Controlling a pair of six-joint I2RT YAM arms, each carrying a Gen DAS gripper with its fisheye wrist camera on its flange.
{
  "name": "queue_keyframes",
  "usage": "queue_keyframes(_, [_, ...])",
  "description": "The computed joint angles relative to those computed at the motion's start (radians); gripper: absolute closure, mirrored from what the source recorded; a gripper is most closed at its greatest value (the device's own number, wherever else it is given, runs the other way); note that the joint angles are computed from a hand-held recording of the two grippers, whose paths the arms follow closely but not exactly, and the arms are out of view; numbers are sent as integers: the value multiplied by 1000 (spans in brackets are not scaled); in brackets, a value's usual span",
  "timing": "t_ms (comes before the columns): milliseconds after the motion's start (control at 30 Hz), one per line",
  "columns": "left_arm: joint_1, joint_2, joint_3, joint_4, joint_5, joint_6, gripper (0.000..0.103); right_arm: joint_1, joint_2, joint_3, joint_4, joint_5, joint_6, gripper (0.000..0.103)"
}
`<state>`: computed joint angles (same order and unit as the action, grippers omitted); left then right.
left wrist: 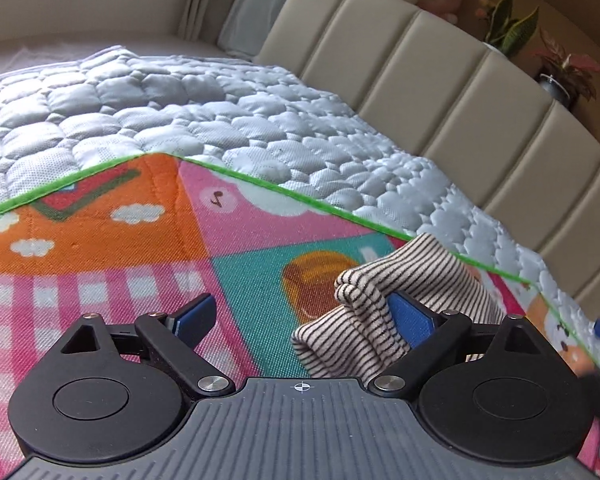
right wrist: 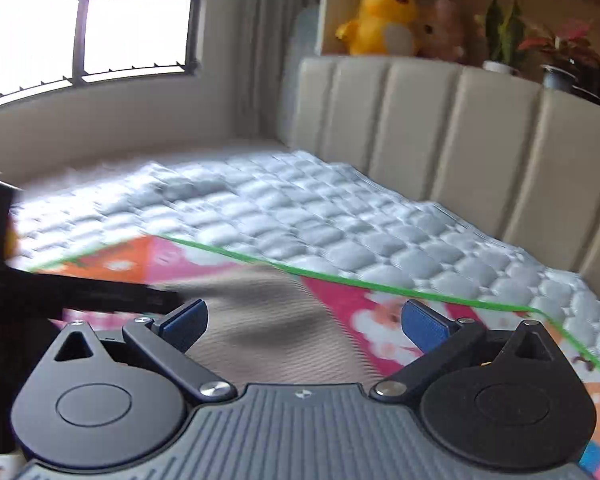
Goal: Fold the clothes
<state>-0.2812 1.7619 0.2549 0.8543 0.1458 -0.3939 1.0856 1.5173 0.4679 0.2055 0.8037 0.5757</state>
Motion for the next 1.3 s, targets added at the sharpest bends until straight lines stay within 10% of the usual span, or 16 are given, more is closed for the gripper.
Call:
queue_keyframes(200, [13, 13, 9, -15, 14, 6, 3, -166, 102, -108, 130, -285, 177, 0])
queue_keyframes(700, [31, 24, 13, -16, 7, 28, 3, -136, -307, -212, -29, -434, 194, 0])
queue_keyframes(900, [40, 32, 14, -11, 18, 33, 2, -358, 20, -209, 251, -737, 250, 0])
queue_keyframes(1100, [50, 39, 22, -22, 6, 47, 2, -154, -254, -243, 154, -681, 162, 1])
queue_keyframes(1300, [58, 36, 23, -27, 20, 59, 1, -29, -22, -127, -22, -507, 186, 1])
